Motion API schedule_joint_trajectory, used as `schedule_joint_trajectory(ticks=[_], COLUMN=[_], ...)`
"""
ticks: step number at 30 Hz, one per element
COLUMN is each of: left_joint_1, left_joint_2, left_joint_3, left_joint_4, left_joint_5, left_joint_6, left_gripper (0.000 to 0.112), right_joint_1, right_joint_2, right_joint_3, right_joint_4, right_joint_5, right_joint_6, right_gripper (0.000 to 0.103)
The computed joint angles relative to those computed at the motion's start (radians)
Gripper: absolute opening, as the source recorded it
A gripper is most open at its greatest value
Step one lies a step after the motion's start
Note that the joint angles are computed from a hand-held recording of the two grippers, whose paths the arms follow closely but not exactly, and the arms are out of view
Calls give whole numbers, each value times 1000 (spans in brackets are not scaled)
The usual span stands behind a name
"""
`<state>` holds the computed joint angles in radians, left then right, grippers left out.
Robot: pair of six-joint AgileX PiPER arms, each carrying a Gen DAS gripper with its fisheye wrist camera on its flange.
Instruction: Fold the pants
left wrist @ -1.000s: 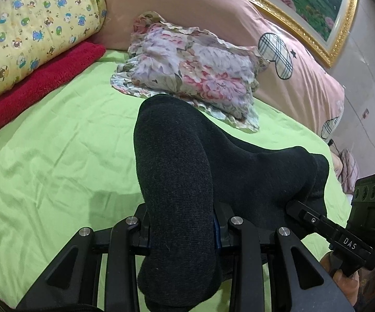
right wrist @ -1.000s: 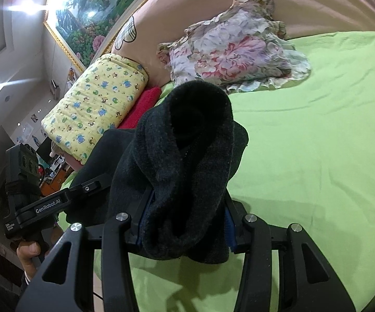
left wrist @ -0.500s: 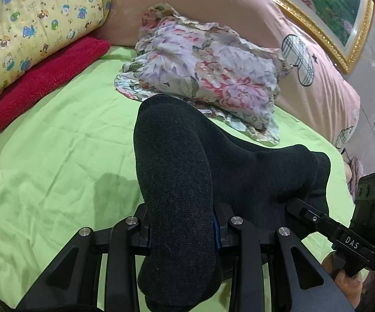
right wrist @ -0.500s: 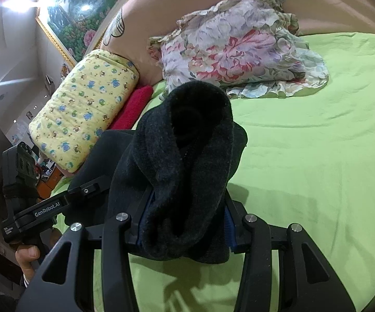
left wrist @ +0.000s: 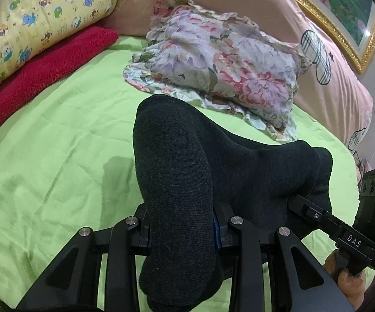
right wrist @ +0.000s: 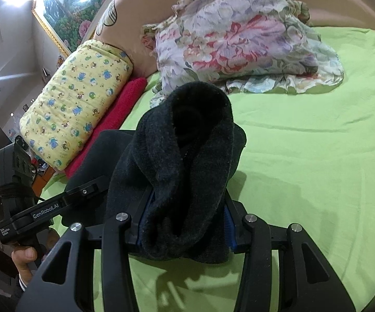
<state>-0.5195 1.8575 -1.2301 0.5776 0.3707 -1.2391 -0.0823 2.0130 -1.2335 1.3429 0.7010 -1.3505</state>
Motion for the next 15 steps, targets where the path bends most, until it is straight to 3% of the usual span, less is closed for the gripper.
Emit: schedule_joint_trajectory(ticks=[5,11,15], left_joint_1=[16,49,48], left_joint_2=[10,35,53], left_joint_3=[21,41,40], left_joint_4=[-15,-92,-68], left_joint_5=[-31,-74,-85], left_joint_6=[9,74,60], left_gripper=[34,48,56], right_joint_1=[10,6,-7], right_joint_2=[22,52,85], right_joint_3=[-14,-38,-50], right_joint_4=[-10,-31,-27], right_joint_5=[-26,-38,-44], right_joint_6=[0,2,-16], right_gripper=[49,58,60])
